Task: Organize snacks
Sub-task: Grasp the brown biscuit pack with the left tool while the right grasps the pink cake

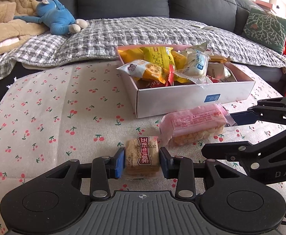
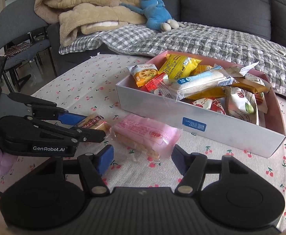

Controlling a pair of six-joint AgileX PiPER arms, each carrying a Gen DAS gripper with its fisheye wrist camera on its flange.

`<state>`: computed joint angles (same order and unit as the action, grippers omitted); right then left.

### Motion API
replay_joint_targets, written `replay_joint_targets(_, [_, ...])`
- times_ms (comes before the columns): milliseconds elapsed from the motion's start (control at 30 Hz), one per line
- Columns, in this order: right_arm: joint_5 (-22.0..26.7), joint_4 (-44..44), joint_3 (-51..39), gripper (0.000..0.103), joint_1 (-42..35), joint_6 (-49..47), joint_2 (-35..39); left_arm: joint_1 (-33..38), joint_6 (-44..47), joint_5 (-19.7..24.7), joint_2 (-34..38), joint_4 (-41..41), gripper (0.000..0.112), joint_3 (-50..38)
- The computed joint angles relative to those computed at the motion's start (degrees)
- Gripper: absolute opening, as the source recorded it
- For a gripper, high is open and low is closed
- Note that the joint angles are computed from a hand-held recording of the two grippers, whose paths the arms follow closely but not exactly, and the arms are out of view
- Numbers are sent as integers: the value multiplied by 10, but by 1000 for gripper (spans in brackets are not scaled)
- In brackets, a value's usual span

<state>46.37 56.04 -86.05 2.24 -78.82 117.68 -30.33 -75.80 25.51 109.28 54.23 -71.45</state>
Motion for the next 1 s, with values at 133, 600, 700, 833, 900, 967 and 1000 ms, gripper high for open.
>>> replay_joint_targets(133, [-29,4,9,66,7,-14,-2,-4,1,9,4,3,36,-5])
replay_joint_targets(600, [24,10,18,62,0,-27,-17,9,12,25,3,-19,35,-12])
replay_joint_targets(700, [43,0,24,63,1,-34,-24,16,21,33,0,-37,34,-15])
replay_joint_targets(833, [1,-4,42,76,15,-63,-33,18,26,43,-4,-49,34,-13])
replay_joint_targets(900, [-23,-6,40,78,21,-62,-28,18,30,45,-5,-52,34,-13])
replay_joint_targets(967, [-32,-7,28,79,24,-52,-19,17,30,48,-5,-51,34,-13])
replay_joint_targets(1000, [-34,-6,22,80,26,-49,-15,16,30,48,-5,-50,34,-12])
